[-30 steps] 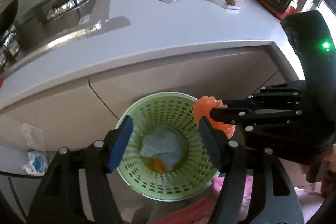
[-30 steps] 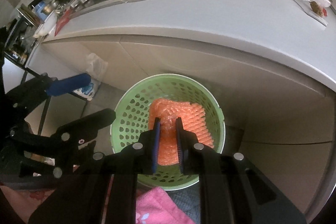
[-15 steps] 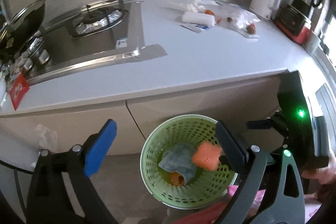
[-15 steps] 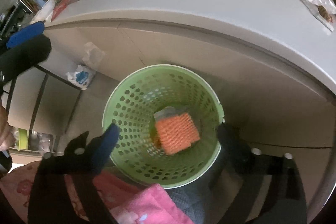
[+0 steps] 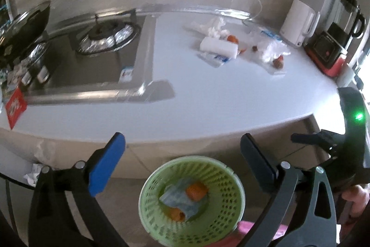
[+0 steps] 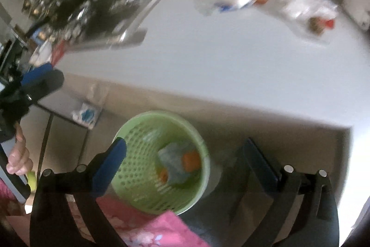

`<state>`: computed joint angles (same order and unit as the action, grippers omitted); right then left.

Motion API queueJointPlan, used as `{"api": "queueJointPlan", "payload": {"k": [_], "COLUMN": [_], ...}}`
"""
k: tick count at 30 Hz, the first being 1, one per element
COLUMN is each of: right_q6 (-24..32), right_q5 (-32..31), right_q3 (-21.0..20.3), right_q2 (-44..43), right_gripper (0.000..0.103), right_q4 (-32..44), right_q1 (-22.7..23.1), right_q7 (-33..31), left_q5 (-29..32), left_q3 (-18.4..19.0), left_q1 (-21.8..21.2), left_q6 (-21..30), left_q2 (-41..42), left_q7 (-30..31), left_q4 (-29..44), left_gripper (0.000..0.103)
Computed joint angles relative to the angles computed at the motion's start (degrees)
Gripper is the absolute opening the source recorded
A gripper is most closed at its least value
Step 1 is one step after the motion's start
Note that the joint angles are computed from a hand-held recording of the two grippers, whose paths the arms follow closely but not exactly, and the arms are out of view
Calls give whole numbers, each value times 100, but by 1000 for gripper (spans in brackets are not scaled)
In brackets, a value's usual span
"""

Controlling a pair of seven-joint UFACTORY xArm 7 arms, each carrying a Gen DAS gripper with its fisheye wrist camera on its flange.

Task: Collect trash

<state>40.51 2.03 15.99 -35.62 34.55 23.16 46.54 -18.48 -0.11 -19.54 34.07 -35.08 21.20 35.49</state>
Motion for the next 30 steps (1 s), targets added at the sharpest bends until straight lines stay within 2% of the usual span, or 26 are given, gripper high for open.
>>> {"api": "queueJointPlan", "payload": {"k": [6, 11, 13, 17, 21, 24, 30], "right_q6": [294, 334, 294, 48, -345, -696, -1052], "right_q5": [-356, -503, -542, -640, -651, -489, 240], "right_q3": [-505, -886, -1036, -1371, -1726, -2046, -2509], "right_q2": [-776, -1036, -1049, -823, -297, 327, 1863], "right_gripper": [101, 101, 101, 101, 101, 101, 101], "right_q4": [-240, -323, -317, -172, 134, 483, 1427], "right_q1": [-528, -1065, -1290, -1774, -2145, -2316, -2510], "right_q7": [-545, -1165, -1440, -2087, -2834, -3441, -4588], "left_q5": [264, 570, 922, 1765, 2631, 3164, 3425], "left_q3": [-551, -871, -1070, -1243, -1130, -919, -574], "left_q1": [-68, -85, -5, -33, -355, -706, -1217], "left_q6": [-509, -629, -682, -628, -500, -203, 720], "left_q2": [795, 1860, 2415, 3406, 4333, 5060, 6445], "left_q7": [-524, -1215, -1713, -2727, -3576, -4074, -4377], "left_q4": [658, 1667, 2217, 3277, 4340, 5251, 7081], "left_gripper": [95, 95, 95, 95, 95, 95, 95]}}
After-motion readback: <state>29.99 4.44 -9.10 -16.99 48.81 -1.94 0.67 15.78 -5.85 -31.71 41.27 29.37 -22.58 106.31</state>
